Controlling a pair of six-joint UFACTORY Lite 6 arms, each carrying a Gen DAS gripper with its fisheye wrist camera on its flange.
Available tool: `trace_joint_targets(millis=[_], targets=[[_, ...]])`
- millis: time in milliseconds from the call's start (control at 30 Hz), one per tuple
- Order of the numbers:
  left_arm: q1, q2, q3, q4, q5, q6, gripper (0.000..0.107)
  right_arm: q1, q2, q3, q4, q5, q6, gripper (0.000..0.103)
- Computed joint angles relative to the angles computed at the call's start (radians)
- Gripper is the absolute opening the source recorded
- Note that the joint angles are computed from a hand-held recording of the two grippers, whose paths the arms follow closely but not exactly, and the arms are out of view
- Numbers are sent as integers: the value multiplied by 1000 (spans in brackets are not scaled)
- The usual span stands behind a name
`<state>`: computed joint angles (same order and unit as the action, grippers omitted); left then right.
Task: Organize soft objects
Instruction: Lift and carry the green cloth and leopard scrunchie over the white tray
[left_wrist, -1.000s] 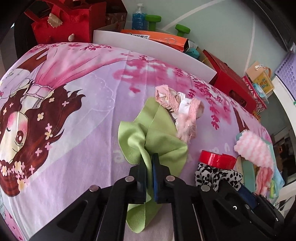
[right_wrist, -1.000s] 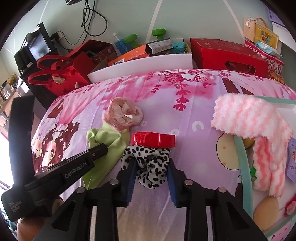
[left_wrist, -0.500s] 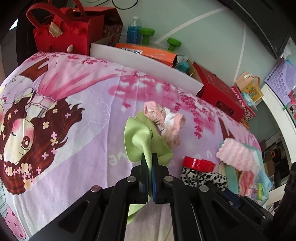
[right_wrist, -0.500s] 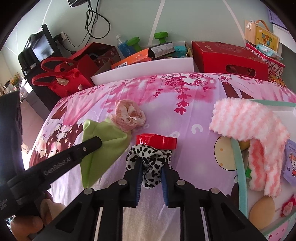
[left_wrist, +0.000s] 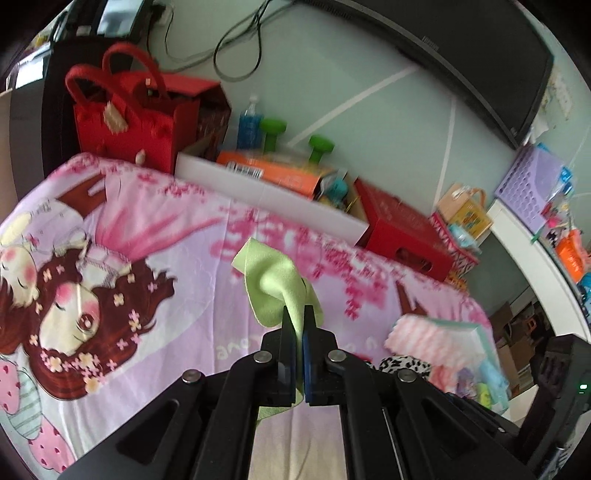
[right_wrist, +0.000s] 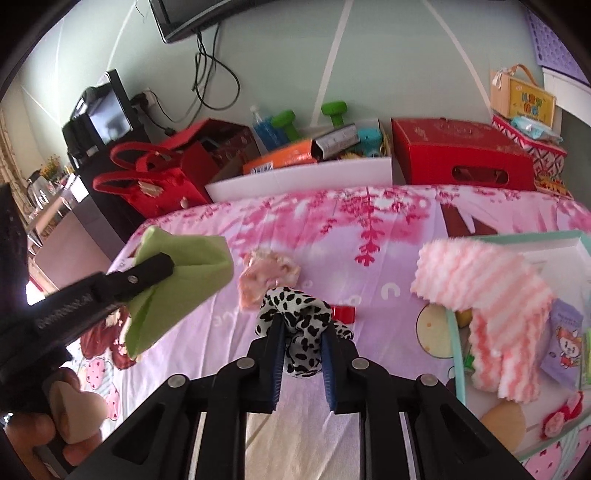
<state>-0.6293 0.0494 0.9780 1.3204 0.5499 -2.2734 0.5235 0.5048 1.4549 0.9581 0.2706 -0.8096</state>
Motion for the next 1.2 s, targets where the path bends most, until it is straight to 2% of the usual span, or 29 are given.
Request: trace_joint_targets(millis=[233,567,1000,1200], targets=[[-76,-61,17,18,111,17,2,-18,-43,-33,66,-1,-66,19],[-122,35,136,9,126,60,2,-101,-122,-99,156,-10,-142,19],[-182,376,545,-41,69,248,2,-331,-178,-157,65,-53,-60,19],[-201,554,773,-163,56,422,2,-443,-195,-177,176,-43,-160,19]])
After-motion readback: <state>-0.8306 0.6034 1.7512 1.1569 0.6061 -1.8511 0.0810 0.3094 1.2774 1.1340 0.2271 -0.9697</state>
